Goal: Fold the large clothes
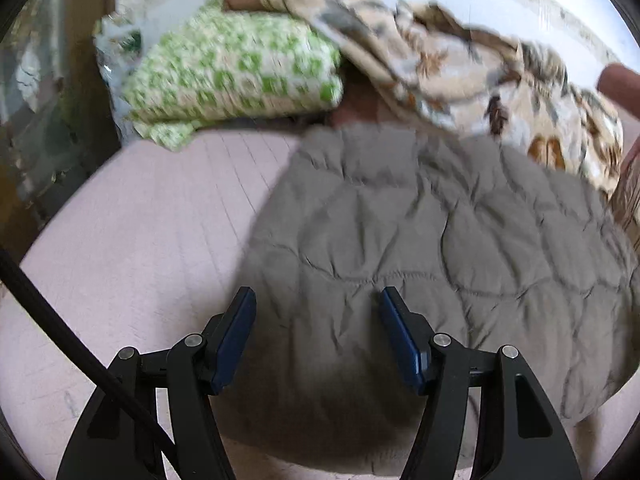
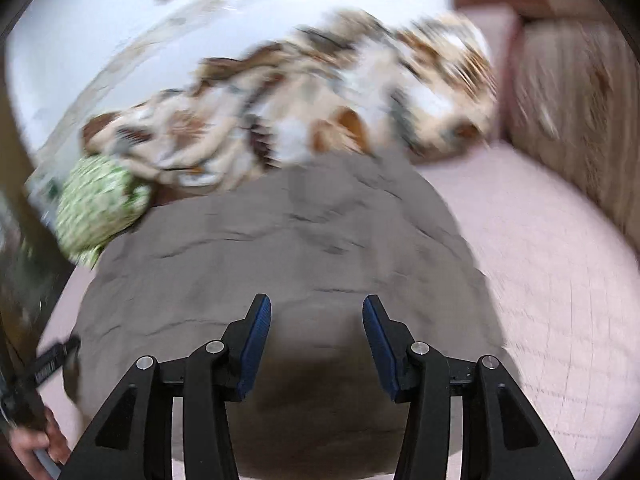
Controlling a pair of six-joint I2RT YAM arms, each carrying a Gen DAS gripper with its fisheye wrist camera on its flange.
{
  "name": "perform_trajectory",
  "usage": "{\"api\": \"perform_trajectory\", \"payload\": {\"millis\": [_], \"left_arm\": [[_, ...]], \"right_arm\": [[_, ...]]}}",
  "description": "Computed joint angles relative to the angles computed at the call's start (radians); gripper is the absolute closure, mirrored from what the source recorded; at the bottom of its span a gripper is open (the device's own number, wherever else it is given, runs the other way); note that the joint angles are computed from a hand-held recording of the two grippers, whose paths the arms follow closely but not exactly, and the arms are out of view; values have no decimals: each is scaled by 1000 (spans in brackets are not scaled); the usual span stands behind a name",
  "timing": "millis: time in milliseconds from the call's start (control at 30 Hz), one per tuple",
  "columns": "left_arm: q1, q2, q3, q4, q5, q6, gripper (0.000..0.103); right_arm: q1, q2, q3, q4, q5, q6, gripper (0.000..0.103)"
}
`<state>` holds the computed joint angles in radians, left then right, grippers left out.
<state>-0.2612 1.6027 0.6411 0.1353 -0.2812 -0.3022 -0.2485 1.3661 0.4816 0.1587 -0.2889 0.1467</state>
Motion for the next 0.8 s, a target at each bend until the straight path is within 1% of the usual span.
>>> {"api": "perform_trajectory", "payload": {"millis": [133,167,300,400,433,533,600,667,700,800], "left_arm": [[10,91,68,-27,9,17,39],[10,104,77,-30,8,25,39],[33,143,107,-43,46,32,37],[52,97,88,-45,73,18,37],[58,73,80,-48,82,14,37],[86,-15,36,-45,119,0,37],[106,-82,-6,-50,128,-6,37],[139,-170,-70,-58,135,-20,37],[155,-203,-96,-63,142,-28,37],[210,-318,-160,-133,188,-49,37]], "right_arm": [[-104,197,80,-18,-112,-11,52],[-105,217,92,-25,-114,-20,52],[-67,243,110,-23,-59,-37,51],[-75,235,108,-25,-70,-34,51],[-88,221,105,-23,-94,-25,51],[-160,136,83,-51,-224,10,51],[-203,51,56,-72,-260,13,51],[-234,-20,42,-121,-264,-5,51],[-266,-55,32,-146,-284,-21,51],[-397,-144,-9,-233,-360,-87,50]]}}
